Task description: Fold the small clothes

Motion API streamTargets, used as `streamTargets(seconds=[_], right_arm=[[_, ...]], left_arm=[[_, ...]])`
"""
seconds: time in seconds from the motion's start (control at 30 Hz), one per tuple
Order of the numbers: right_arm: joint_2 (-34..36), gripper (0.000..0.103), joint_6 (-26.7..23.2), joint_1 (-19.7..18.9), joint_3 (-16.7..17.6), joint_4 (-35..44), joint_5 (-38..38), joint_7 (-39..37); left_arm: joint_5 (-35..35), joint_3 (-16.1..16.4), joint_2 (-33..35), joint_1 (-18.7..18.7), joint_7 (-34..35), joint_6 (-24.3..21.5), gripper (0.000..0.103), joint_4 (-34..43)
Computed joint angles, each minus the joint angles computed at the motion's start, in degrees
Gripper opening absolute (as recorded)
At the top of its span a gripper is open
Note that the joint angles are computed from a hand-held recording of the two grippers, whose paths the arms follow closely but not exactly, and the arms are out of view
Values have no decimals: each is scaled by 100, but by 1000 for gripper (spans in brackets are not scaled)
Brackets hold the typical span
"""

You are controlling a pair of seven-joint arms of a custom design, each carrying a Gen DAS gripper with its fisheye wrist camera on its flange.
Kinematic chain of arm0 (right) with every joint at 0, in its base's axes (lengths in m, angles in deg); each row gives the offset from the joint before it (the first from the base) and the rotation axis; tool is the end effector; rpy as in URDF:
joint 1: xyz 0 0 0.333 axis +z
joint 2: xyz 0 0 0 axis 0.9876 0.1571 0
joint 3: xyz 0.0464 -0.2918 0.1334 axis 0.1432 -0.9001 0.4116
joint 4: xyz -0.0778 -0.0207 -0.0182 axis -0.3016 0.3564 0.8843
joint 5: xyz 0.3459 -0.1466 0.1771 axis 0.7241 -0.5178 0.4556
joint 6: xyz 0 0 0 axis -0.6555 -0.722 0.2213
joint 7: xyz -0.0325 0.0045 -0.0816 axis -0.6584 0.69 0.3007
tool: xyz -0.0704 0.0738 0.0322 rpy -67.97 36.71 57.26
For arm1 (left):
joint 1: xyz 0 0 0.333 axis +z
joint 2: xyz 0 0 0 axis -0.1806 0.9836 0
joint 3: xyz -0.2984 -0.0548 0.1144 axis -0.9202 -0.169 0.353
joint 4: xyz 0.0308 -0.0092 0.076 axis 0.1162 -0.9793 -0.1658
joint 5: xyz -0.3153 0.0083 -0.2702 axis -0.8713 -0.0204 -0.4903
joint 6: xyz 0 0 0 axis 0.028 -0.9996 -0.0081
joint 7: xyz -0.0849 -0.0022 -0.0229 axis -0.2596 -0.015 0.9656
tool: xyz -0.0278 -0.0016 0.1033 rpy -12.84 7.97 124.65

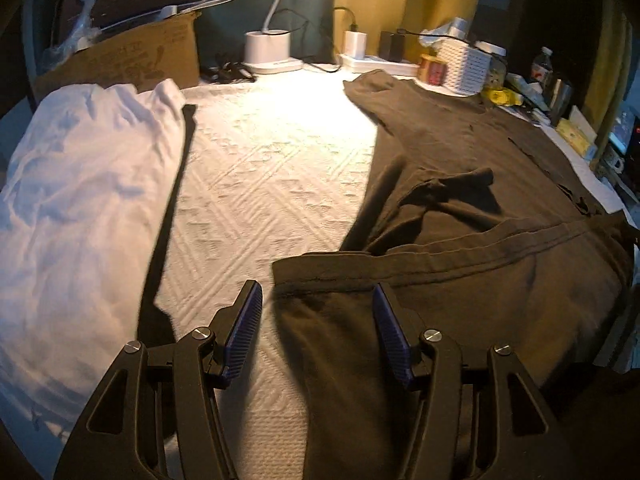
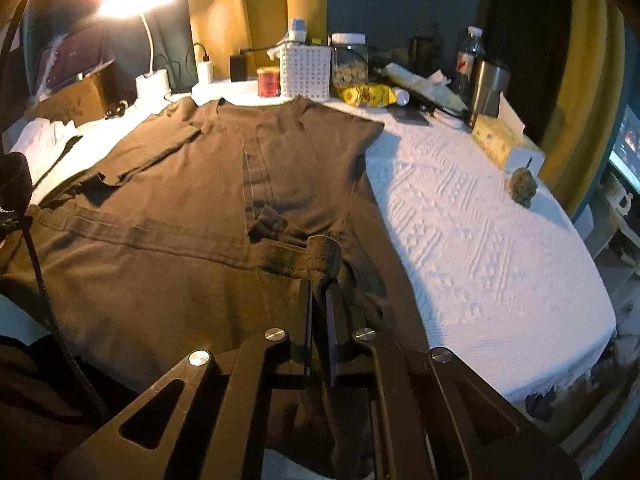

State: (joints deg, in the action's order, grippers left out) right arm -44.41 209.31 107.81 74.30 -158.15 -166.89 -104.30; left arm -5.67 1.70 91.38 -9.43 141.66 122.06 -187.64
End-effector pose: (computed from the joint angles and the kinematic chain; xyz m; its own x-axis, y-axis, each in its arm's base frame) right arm 0.5322 0.3096 0.2611 0.0367 -0.9987 0.0352 -0.7331 -0.0508 -0.6782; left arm 0.5514 -0.0827 0.2272 -0.1386 -0.9877 0.0729 -0.7751 0.0623 -0.6288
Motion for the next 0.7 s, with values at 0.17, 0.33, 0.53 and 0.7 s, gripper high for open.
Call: streamTargets(seconds=[0.17,0.33,0.53,0.7], right_arm=[[-172,6,-104,1,27,-117,-246,368],[-327,6,-178,-83,121,-215,-535,705],[-514,6,-294,-235,265,-325,-921,1115],[-620,6,-361,-354,369,-444,-1183,1486]], left_arm=[[160,9,-117,-58,174,325,7,-166],[328,-53,-308,21,148,635,5,-346],[303,12,-474,-48,102,886,4,-454],[72,132,-621,-191,281,1053,4,-542]])
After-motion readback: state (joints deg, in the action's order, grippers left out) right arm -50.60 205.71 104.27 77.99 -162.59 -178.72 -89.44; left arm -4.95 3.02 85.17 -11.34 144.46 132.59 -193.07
